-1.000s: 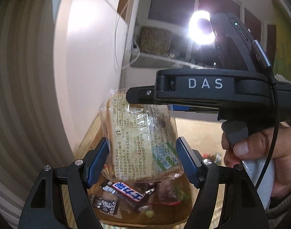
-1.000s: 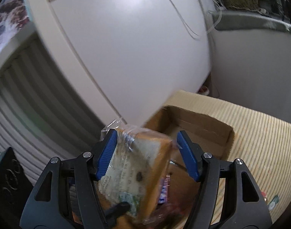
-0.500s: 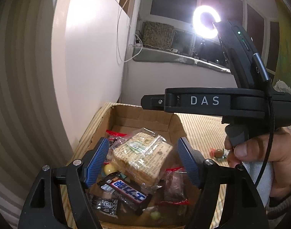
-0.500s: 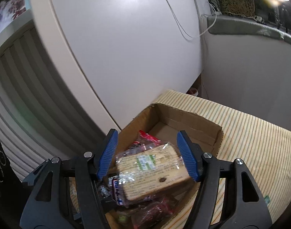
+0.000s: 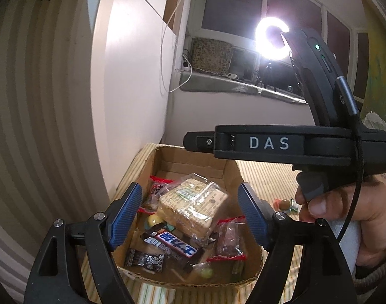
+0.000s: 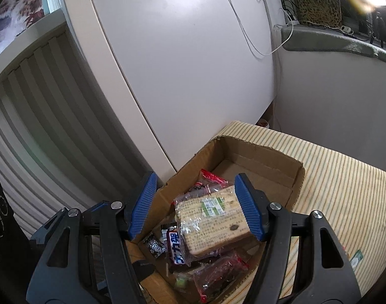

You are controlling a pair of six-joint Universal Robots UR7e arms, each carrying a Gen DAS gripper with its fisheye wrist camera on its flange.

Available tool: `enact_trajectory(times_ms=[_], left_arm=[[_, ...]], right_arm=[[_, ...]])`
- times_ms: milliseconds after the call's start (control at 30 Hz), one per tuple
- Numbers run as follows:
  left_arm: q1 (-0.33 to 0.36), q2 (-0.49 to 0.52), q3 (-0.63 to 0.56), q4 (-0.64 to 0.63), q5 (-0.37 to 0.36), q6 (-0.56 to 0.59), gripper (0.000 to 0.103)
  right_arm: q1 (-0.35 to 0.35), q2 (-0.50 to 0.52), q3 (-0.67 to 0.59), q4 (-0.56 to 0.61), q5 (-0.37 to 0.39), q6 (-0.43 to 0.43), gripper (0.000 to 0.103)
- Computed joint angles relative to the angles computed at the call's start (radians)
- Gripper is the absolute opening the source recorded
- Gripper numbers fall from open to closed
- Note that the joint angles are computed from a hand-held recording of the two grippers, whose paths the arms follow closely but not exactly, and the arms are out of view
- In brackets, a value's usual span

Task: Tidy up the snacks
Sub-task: 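Move both open tools back toward the pink candy and green packet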

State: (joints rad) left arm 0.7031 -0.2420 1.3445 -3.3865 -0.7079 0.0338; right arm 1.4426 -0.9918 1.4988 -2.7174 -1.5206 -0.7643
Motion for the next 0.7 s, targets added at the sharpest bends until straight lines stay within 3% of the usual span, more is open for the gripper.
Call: enact_trajectory(times_ms=[333, 533, 700], left_arm=[[-0.029, 0.077, -0.106, 0.117, -0.001, -0.014, 0.078], [-0.056, 0.177, -0.253, 0.251, -0.058, -0.035, 0.078], [-0.081, 0.276, -0.399, 0.344, -0.100, -0.023, 0.078]], right_arm=[[-0.130, -0.128, 0.114, -0.096, 0.040, -0.015, 0.068], [-0.235, -0.245, 0.229, -0.278, 0.005, -0.058, 0.076], [-0.330, -0.335, 0.285, -0.348, 0.019, -0.052, 0.076]])
